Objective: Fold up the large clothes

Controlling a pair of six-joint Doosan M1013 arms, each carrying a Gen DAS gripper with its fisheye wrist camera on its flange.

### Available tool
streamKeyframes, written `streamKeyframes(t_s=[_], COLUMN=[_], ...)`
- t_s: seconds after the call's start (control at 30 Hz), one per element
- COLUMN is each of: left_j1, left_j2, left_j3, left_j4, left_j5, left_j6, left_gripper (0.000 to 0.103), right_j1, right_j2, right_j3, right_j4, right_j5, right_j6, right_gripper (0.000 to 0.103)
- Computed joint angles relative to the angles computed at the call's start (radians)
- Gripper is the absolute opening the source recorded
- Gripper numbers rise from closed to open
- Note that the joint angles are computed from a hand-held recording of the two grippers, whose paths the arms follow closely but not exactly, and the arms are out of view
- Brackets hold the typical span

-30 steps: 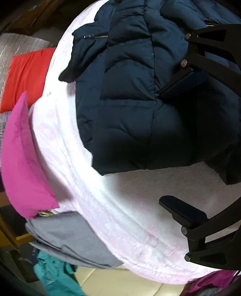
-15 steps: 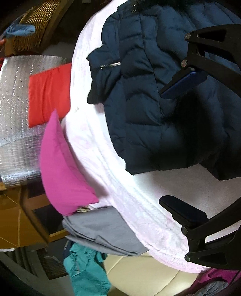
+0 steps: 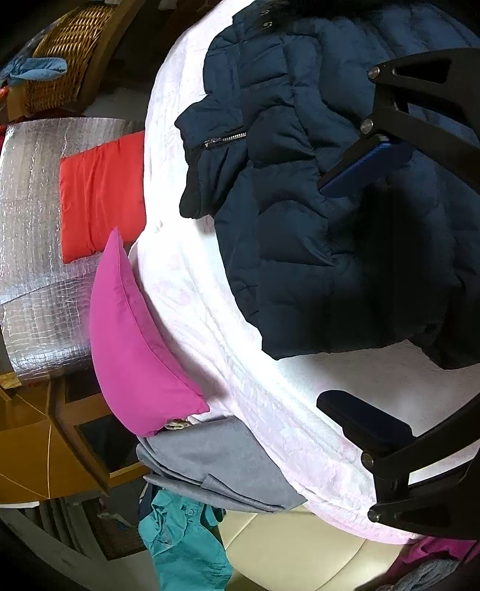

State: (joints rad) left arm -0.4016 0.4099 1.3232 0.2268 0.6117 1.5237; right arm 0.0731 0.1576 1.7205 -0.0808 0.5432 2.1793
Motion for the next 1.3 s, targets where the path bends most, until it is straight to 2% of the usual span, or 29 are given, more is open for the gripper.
streamKeyframes(t_s=[0.1, 0.17, 0.3, 0.37, 0.47, 0.57, 0.7, 0.87, 1.07, 1.3], left_j1=[-0.001, -0.002, -0.007, -0.010, -0.011, -0.011, -0.009, -0.011, -0.011, -0.012], left_j2=[0.010, 0.015, 0.019, 0.021, 0.023, 0.021, 0.014, 0.008, 0.009, 0.010], left_j3=[-0.012, -0.017, -0.022, -0.023, -0.024, -0.022, -0.016, -0.007, -0.009, -0.011], left_j4=[0.005, 0.006, 0.012, 0.019, 0.024, 0.029, 0.020, 0.030, 0.029, 0.031], left_j5=[0.016, 0.022, 0.024, 0.026, 0.030, 0.025, 0.012, -0.001, 0.000, 0.000], left_j6=[-0.012, -0.015, -0.017, -0.019, -0.020, -0.022, -0.017, -0.013, -0.010, -0.009], left_gripper=[0.103, 0.103, 0.103, 0.103, 0.103, 0.103, 0.103, 0.103, 0.103, 0.103], right_j1=[-0.010, -0.015, -0.021, -0.021, -0.023, -0.034, -0.045, -0.075, -0.106, -0.119], right_j2=[-0.017, -0.016, 0.018, 0.041, 0.045, 0.030, -0.012, -0.056, -0.074, -0.082], right_j3=[0.016, 0.016, -0.012, -0.032, -0.037, -0.022, 0.015, 0.054, 0.076, 0.084], right_j4=[-0.017, -0.006, 0.101, 0.125, 0.129, 0.170, 0.147, 0.087, 0.044, 0.051], right_j5=[-0.052, -0.047, 0.010, 0.064, 0.069, 0.039, -0.037, -0.107, -0.112, -0.116], right_j6=[0.046, 0.050, -0.070, -0.103, -0.118, -0.142, -0.115, -0.002, 0.101, 0.102], right_gripper=[0.034, 0.034, 0.033, 0.034, 0.034, 0.034, 0.034, 0.035, 0.035, 0.035])
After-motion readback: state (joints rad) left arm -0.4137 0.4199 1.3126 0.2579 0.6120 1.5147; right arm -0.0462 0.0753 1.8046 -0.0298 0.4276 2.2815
